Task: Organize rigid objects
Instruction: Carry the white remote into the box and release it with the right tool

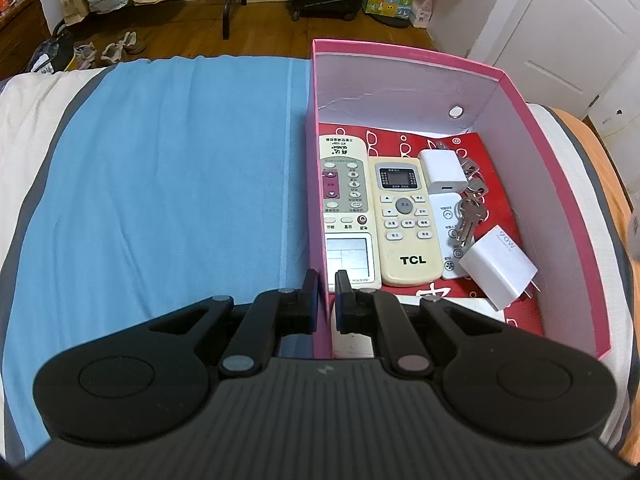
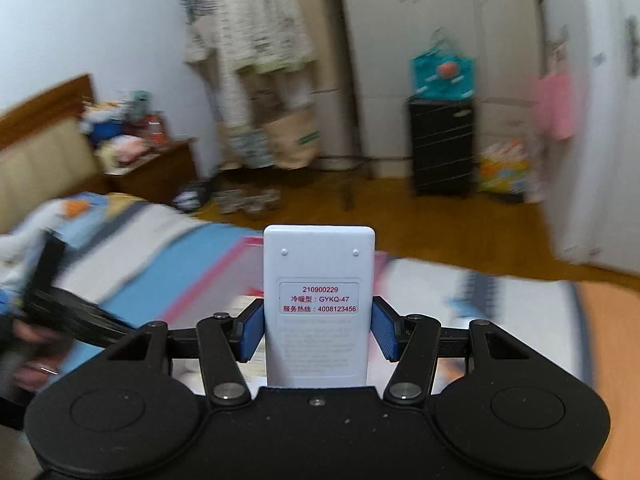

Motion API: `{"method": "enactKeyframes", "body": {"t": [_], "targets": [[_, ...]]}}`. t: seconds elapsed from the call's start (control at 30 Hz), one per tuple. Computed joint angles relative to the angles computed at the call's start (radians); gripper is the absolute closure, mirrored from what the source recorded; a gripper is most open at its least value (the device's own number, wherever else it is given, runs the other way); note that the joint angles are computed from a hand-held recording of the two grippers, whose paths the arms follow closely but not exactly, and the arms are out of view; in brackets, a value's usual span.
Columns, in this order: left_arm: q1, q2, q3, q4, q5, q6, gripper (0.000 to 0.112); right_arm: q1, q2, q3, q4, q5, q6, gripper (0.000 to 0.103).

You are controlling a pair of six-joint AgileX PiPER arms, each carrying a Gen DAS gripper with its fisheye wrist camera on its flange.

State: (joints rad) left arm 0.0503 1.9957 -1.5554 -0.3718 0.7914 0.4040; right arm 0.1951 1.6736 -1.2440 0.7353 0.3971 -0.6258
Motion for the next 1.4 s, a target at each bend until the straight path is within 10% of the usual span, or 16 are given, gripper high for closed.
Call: {"method": "enactKeyframes", "body": {"t": [0.33,0.63,1.4], "targets": [[0.018,-0.009,0.010,-0.038,0.004,0.040,0.105,0.059,0.365,-0.460,-0.118,0.405,0.296,0.042],[0.040,-0.010,0.013,-0.085,0.013,0.085,0.105,0.119,0.528,-0.633,-0.264,0.545,0.340,0.042],[0.061,-0.007,0.008,-0.119,0.025,0.109,0.105,0.072,0.527,-0.591,-0.050,0.588,0.237,0.041]]}}
